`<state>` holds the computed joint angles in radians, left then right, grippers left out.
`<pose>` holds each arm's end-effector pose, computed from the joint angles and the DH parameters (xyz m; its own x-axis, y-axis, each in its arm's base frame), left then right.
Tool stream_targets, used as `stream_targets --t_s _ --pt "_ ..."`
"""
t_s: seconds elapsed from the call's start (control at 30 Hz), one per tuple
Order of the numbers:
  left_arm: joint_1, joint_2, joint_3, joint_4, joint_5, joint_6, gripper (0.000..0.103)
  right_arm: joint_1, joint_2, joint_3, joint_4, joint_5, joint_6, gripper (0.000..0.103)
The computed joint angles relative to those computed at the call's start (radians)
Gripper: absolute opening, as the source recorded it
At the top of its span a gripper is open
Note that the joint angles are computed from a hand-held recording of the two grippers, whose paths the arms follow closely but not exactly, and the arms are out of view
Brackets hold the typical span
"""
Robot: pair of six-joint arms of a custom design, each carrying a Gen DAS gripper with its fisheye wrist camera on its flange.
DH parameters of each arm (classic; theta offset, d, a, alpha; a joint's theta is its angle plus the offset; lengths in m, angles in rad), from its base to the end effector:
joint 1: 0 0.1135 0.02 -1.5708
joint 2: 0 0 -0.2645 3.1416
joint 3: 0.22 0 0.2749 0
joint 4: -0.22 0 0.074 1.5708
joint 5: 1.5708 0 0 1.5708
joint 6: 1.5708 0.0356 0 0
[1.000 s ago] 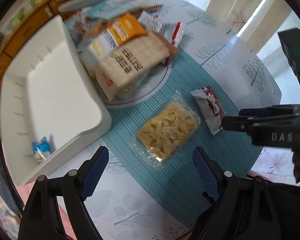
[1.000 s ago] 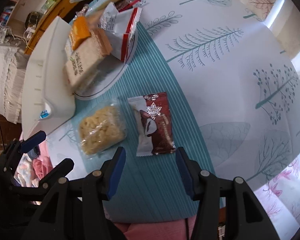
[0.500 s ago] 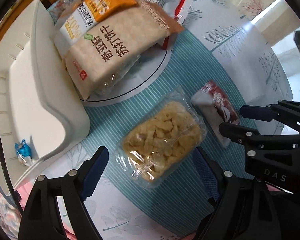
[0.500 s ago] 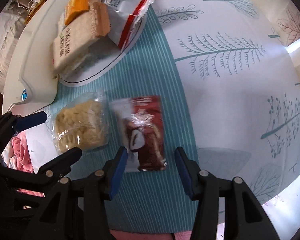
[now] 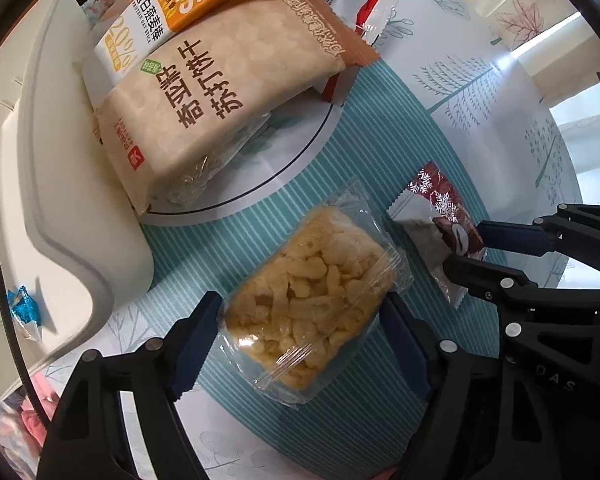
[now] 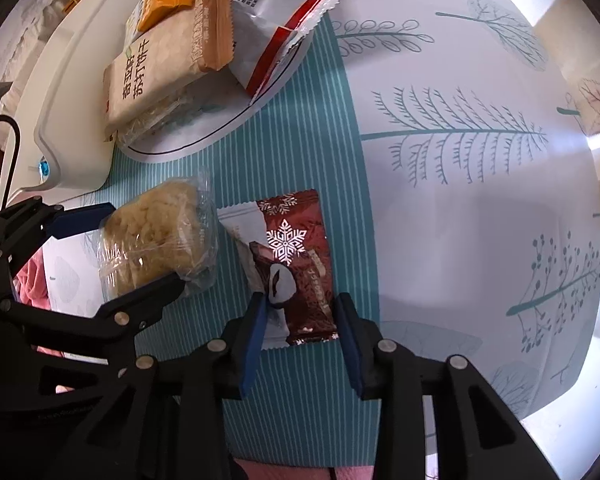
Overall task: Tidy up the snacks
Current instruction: 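Grasp the cracker pack with the left tool while the right tool grasps the chocolate packet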
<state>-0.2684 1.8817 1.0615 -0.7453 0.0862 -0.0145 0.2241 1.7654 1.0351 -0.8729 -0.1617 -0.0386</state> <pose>0.3158 -0.0900 0.1006 -0.9679 0.2512 -0.0041 0.2506 0.9642 -0.0862 0.2985 0.0739 0.1297 -0.9655 -0.2591 0.0262 -0.2517 0.9542 0.1620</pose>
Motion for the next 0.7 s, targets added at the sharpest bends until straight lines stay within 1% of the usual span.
stream_targets --t_s 0.13,0.27,0.33,0.47,0.7 --pt "0.000 0.003 -0.012 0.027 0.014 -0.024 0.075 0.012 0.038 0.057 -0.044 -0.002 0.001 0.034" --pt "0.011 -0.021 -0.047 0.056 0.031 -0.045 0.070 0.005 0.075 0.097 -0.068 0.006 -0.008 0.033" --pt "0.016 -0.034 -0.068 0.069 0.036 -0.066 0.070 0.015 0.099 0.122 -0.078 0.007 0.018 0.033" --pt "0.042 -0.074 -0.116 0.078 0.061 -0.091 0.068 0.005 0.103 0.119 -0.102 -0.006 0.058 0.032" --pt "0.112 -0.166 -0.207 0.037 0.094 -0.054 0.068 -0.020 0.114 0.112 -0.165 -0.120 0.168 0.032"
